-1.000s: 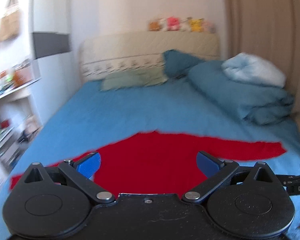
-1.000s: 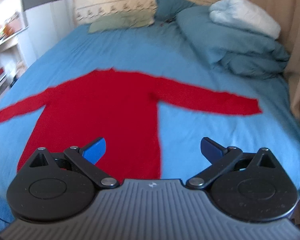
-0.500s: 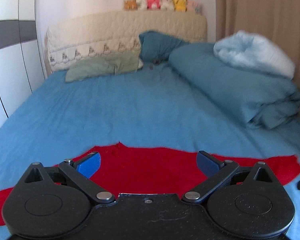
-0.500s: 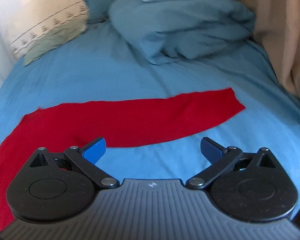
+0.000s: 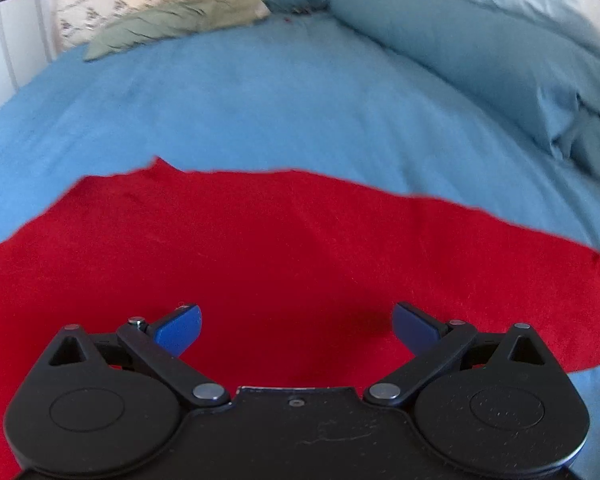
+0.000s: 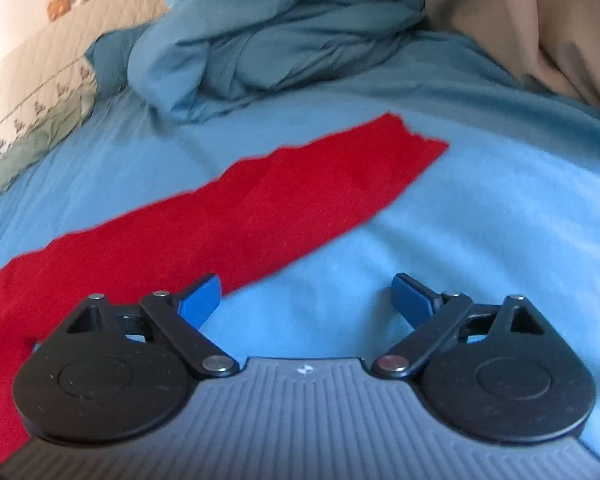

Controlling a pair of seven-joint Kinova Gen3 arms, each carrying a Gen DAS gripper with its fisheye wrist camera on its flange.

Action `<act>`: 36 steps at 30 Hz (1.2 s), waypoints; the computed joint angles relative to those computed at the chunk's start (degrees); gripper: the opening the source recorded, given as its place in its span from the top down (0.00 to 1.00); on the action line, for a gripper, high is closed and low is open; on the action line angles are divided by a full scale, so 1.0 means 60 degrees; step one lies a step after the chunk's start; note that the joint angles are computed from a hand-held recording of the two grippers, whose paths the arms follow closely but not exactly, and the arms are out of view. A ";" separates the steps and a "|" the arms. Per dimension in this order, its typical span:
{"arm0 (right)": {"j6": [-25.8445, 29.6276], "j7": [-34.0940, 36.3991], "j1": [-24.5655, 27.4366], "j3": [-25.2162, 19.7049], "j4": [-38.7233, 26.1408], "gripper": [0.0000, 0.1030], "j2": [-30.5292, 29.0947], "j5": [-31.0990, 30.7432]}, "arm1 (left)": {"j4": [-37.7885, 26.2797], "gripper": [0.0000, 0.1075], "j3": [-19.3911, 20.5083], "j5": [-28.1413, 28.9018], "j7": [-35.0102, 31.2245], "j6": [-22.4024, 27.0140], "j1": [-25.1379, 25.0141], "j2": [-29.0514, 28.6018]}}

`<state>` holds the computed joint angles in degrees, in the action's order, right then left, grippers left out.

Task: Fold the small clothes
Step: 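Reach the right tool to a sweater sleeve cuff and grasp it, then carry the held sleeve across the sweater body with the right tool, release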

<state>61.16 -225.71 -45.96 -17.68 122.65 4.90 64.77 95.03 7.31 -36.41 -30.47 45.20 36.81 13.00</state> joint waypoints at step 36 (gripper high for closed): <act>-0.4014 0.4411 -0.1083 0.0580 -0.6558 0.80 0.4008 0.4689 | 0.2862 0.04 -0.3135 0.3027 -0.2954 -0.1792 -0.1367 -0.3793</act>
<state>37.08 -199.24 -52.46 -14.20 83.30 28.95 92.90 112.20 -11.49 -18.25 -48.20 34.45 28.61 -9.76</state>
